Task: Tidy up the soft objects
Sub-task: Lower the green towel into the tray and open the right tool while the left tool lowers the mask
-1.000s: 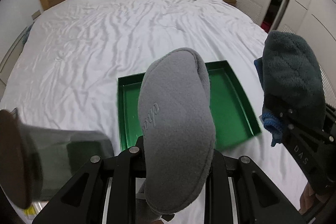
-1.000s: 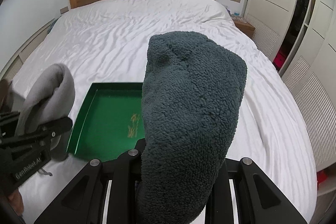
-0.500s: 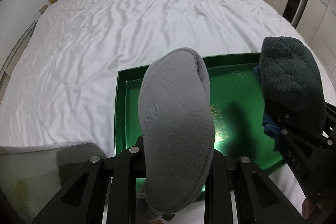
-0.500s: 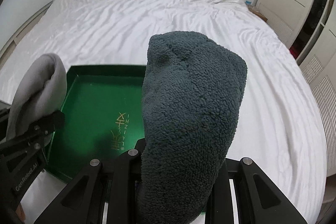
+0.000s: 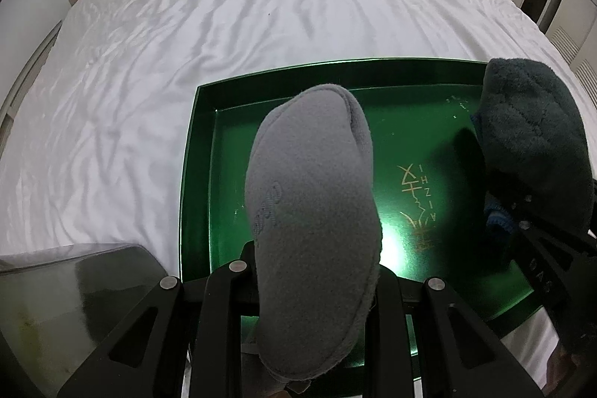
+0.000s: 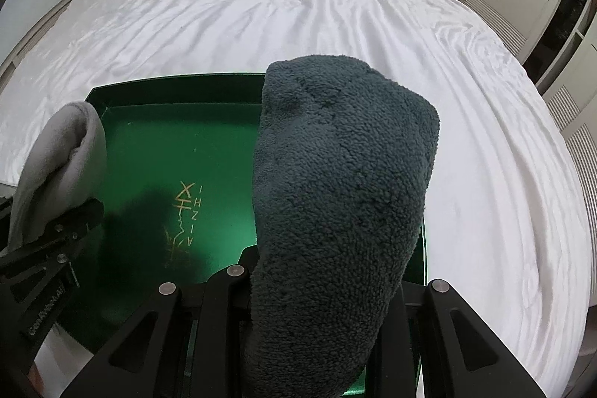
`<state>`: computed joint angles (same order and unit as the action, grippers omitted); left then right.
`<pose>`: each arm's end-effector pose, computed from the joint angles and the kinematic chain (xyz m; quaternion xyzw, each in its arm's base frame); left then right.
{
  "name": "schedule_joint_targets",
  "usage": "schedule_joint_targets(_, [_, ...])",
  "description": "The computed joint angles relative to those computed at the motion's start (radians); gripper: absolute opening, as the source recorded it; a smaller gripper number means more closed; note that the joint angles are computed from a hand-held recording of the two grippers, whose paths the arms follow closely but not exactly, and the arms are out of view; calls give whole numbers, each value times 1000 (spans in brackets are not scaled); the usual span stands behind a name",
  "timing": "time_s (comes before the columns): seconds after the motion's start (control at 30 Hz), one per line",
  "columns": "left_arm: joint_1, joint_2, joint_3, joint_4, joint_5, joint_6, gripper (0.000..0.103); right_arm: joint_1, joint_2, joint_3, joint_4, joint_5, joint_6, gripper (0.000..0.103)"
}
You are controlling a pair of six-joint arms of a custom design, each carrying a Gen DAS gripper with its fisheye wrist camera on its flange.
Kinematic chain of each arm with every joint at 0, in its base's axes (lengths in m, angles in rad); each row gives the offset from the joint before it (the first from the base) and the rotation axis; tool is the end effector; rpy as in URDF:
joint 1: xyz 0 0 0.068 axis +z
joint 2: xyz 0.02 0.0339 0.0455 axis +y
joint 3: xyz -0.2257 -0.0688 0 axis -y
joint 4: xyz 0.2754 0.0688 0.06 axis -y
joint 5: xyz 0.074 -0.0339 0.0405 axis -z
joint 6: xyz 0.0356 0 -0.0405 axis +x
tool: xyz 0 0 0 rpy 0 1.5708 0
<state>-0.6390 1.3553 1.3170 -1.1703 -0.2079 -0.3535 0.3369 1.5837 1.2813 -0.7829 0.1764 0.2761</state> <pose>0.2354 -0.1657 0.2816 0.1207 0.9710 0.0045 0.2061 0.3367 0.1113 0.2180 -0.0082 0.9671 -0.0093 0.2541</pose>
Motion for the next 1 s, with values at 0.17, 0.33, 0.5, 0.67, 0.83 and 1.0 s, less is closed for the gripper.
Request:
schedule_joint_targets(0.17, [15,5,-11,6,3,-2,21,1,-3,-13,12,4,-21,25])
schedule_joint_targets(0.33, [32,11,-19,16,7,10,21,-3,6,-15,28,-1,-32,26])
schedule_joint_targets(0.5, [43,14,-25,30,4,13,21,-5,32,-1,39,6,-38,27])
schedule_joint_targets(0.67, [69,7,-40,51,3,28,23,1,46,1,59,15,-44,28])
schedule_joint_targets(0.83, [75,-8,-57,66,-3,35,24,-4,65,17,67,15,-59,33])
schedule_joint_targets(1.0, [75,-6,-62,77,-14,30,26,-5,67,22,62,20,-64,37])
